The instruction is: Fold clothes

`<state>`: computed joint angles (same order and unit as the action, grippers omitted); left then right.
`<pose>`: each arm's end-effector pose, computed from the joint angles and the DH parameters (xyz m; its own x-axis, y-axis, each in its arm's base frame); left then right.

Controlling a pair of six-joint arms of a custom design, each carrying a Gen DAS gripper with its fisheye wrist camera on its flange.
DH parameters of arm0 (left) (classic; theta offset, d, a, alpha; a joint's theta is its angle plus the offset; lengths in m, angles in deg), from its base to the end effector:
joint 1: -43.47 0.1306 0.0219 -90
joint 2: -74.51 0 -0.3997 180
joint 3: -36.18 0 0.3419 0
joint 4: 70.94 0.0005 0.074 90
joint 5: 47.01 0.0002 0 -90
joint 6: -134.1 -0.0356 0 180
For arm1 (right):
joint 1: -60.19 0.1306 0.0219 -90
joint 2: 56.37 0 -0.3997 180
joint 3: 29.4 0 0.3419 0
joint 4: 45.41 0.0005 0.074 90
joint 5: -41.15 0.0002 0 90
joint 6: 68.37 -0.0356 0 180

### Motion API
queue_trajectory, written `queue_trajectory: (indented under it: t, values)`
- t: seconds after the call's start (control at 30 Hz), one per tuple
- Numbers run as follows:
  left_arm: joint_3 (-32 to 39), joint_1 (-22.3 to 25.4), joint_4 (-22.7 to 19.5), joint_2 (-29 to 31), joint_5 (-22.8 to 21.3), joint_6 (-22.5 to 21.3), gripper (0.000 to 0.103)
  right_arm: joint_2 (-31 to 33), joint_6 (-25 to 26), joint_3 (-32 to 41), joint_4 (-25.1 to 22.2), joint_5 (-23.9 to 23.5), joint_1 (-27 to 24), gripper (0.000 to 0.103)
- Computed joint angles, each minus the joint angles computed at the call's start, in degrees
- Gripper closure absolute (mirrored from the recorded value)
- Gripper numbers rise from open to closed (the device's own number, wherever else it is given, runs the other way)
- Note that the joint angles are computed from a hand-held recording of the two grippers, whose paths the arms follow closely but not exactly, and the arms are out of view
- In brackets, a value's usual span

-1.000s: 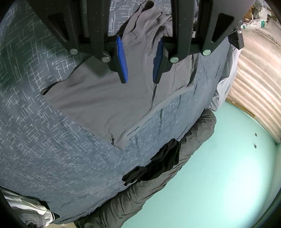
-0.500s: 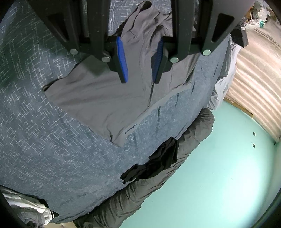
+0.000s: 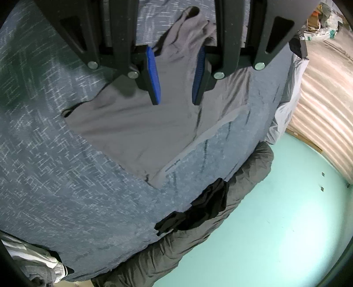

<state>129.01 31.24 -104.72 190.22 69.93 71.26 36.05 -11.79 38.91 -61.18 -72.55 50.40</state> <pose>0.5518 -0.1366 0.2694 -0.9237 -0.2162 -0.3162 0.0118 0.8090 -0.5876 0.4286 -0.0599 0.3218 -0.6090 0.6169 -0.4986 0.2243 0.7369 0.6378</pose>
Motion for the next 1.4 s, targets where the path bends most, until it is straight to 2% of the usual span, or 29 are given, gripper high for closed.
queue_trajectory:
  t: [0.03,0.1,0.13,0.23,0.43,0.6,0.63,0.67,0.7,0.77,0.83,1.13,1.27,1.4]
  values:
    - [0.04,-0.02,-0.11,-0.04,0.01,-0.12,0.089,-0.06,0.29,0.08,-0.37,-0.01,-0.56,0.073]
    - [-0.02,-0.07,-0.26,-0.28,-0.04,-0.30,0.073,-0.55,0.80,0.38,-1.57,1.48,-2.08,0.059]
    - [0.06,-0.11,-0.41,-0.22,0.36,-0.33,0.069,-0.80,1.14,0.54,-2.23,2.42,-2.83,0.054]
    - [0.28,-0.25,-0.94,0.06,1.22,-0.71,0.067,-1.01,2.63,1.33,-5.08,4.91,-4.76,0.053]
    - [-0.19,0.08,-1.67,0.06,1.58,-1.72,0.066,1.41,4.65,2.49,-11.21,4.89,-6.76,0.053]
    - [-0.26,-0.08,-0.89,0.39,1.40,-1.27,0.070,2.65,4.20,1.66,-8.20,3.28,-7.78,0.053]
    - [0.05,-0.24,-1.17,0.53,1.08,-1.48,0.077,2.86,4.59,1.71,-8.11,3.46,-7.69,0.053]
    - [0.52,-0.42,-1.63,0.74,0.68,-1.86,0.084,3.02,4.91,1.73,-8.04,3.59,-7.59,0.055]
    - [0.62,-0.43,-1.85,0.73,0.64,-2.17,0.099,3.19,5.23,1.76,-7.98,3.73,-7.50,0.059]
    - [0.57,-0.34,-1.96,0.39,0.97,-2.69,0.102,3.62,5.09,1.86,-7.77,3.17,-7.39,0.091]
    - [1.34,-0.82,-2.28,0.21,-0.10,-3.43,0.102,3.82,4.67,1.85,-7.38,2.38,-7.47,0.099]
    - [-0.04,0.59,-1.18,-1.91,-3.85,-3.85,0.102,1.58,2.13,0.43,-5.37,-0.54,-10.22,0.102]
    - [0.89,0.66,-2.36,-0.73,-4.83,-4.43,0.102,1.49,2.77,1.04,-6.58,-0.41,-10.86,0.102]
    - [1.57,0.18,-3.90,1.10,-3.72,-4.18,0.102,3.25,4.77,2.12,-9.41,1.48,-10.42,0.102]
